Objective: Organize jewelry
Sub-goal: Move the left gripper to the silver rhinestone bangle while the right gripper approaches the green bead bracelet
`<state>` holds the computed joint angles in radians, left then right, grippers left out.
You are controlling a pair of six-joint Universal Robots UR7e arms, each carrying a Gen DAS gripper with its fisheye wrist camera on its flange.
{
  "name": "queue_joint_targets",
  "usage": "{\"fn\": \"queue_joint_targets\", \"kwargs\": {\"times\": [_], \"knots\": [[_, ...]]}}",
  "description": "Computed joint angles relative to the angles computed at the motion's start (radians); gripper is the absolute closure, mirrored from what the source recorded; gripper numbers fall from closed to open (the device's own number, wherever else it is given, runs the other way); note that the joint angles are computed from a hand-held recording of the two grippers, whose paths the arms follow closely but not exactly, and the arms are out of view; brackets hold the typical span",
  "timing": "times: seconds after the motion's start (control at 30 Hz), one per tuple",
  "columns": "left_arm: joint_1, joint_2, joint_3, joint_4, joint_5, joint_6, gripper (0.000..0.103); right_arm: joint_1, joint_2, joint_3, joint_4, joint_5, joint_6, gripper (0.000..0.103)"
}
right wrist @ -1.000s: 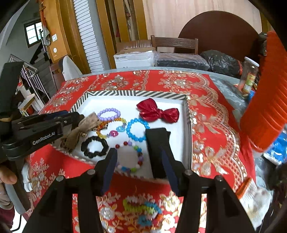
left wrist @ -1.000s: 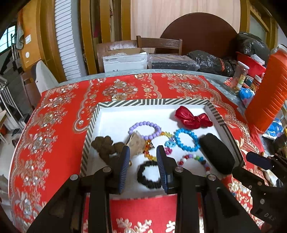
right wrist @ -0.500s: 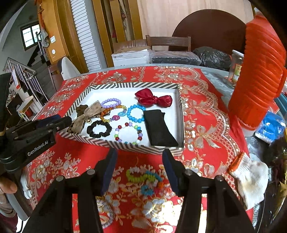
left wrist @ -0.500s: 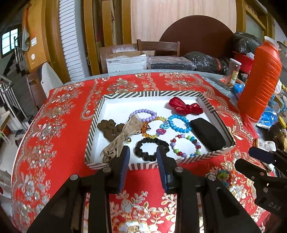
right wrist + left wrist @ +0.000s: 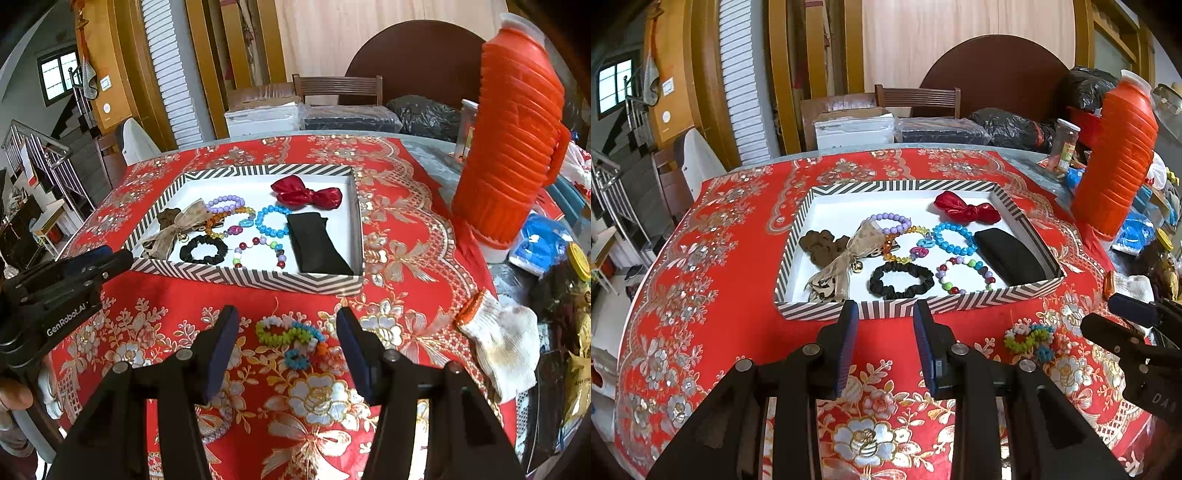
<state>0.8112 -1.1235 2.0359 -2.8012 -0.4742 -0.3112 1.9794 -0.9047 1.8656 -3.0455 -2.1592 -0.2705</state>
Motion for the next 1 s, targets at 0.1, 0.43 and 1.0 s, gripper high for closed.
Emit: {"fn": "queue_joint_targets", "kwargs": {"times": [0.1, 0.43, 1.0], "knots": [[-0.009, -0.008, 0.013, 0.0, 0.008, -0.008, 0.075, -0.001, -0.01, 0.011, 0.004, -0.002, 0.005, 0.045], [-0.019, -0.023, 0.029, 0.031, 0.0, -0.037, 0.075, 0.0, -0.039, 0.035, -0.007, -0.01, -0.003, 0.044], [0.072, -0.127, 0.023, 0.198, -0.372, -0.091, 0.074, -0.076, -0.062, 0.052, 0.058, -0.009, 0.009, 0.043]]}}
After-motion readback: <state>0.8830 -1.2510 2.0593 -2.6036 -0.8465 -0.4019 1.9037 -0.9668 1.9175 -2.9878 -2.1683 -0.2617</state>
